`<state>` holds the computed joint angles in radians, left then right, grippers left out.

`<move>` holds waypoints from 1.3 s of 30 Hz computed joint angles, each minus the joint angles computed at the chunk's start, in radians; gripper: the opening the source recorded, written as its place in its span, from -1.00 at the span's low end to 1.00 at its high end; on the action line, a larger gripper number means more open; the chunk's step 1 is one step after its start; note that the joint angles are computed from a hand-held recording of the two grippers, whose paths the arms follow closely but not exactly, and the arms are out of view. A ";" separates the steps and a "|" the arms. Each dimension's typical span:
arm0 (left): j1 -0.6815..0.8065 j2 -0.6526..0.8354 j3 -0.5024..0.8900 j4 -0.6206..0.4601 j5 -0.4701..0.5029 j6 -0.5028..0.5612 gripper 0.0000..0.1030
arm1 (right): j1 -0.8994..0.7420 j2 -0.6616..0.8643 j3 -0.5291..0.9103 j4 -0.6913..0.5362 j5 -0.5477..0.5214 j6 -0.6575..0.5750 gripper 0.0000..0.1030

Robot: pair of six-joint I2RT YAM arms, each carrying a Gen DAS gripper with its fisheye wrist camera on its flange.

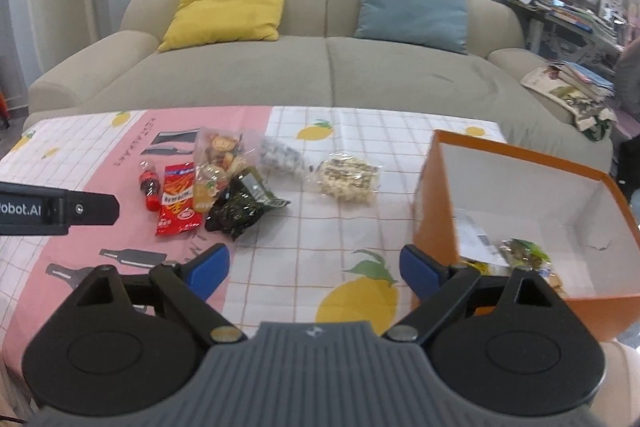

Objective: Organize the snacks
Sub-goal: 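Move both open tools back over the snacks on the table, then grasp the small cola bottle with left tool while right tool grasps black foil bag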

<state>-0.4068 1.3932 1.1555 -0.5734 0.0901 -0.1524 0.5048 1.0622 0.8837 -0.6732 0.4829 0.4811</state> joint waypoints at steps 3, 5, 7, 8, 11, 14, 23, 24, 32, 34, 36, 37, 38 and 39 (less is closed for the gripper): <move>0.018 0.030 0.007 0.006 0.018 -0.007 0.33 | -0.021 0.049 -0.007 0.059 -0.028 -0.044 0.70; 0.027 0.054 0.014 0.019 0.025 -0.005 0.33 | -0.039 0.085 -0.005 0.091 -0.052 -0.075 0.64; 0.031 0.082 0.024 0.037 0.023 0.005 0.33 | -0.060 0.120 -0.001 0.124 -0.081 -0.102 0.62; 0.035 0.099 0.030 0.042 0.024 0.014 0.33 | -0.070 0.138 0.002 0.140 -0.093 -0.113 0.61; 0.044 0.156 0.053 0.056 0.016 0.023 0.33 | -0.098 0.190 0.013 0.189 -0.129 -0.152 0.59; 0.061 0.218 0.087 0.066 0.008 0.021 0.33 | -0.118 0.252 0.027 0.250 -0.160 -0.213 0.47; 0.121 0.420 0.260 0.042 0.014 0.018 0.28 | -0.179 0.495 0.158 0.376 -0.273 -0.380 0.32; 0.128 0.448 0.286 0.036 0.017 0.015 0.27 | -0.186 0.526 0.180 0.377 -0.284 -0.387 0.31; 0.156 0.647 0.471 0.009 -0.002 -0.031 0.27 | -0.214 0.687 0.274 0.411 -0.351 -0.450 0.27; 0.155 0.690 0.513 -0.003 -0.021 -0.031 0.21 | -0.218 0.715 0.290 0.405 -0.361 -0.457 0.22; 0.154 0.719 0.541 -0.008 -0.032 -0.023 0.16 | -0.225 0.734 0.298 0.398 -0.375 -0.453 0.18; 0.155 0.729 0.550 -0.008 -0.035 -0.016 0.11 | -0.229 0.739 0.299 0.395 -0.384 -0.446 0.14; 0.154 0.739 0.558 -0.009 -0.037 -0.012 0.07 | -0.233 0.744 0.298 0.392 -0.392 -0.440 0.12; 0.153 0.748 0.566 -0.013 -0.038 -0.007 -0.03 | -0.235 0.744 0.291 0.401 -0.399 -0.434 0.13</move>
<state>-0.2534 2.1412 1.7216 -0.5861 0.0517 -0.1595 0.2694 1.8066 1.1749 -0.2722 0.0839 0.0471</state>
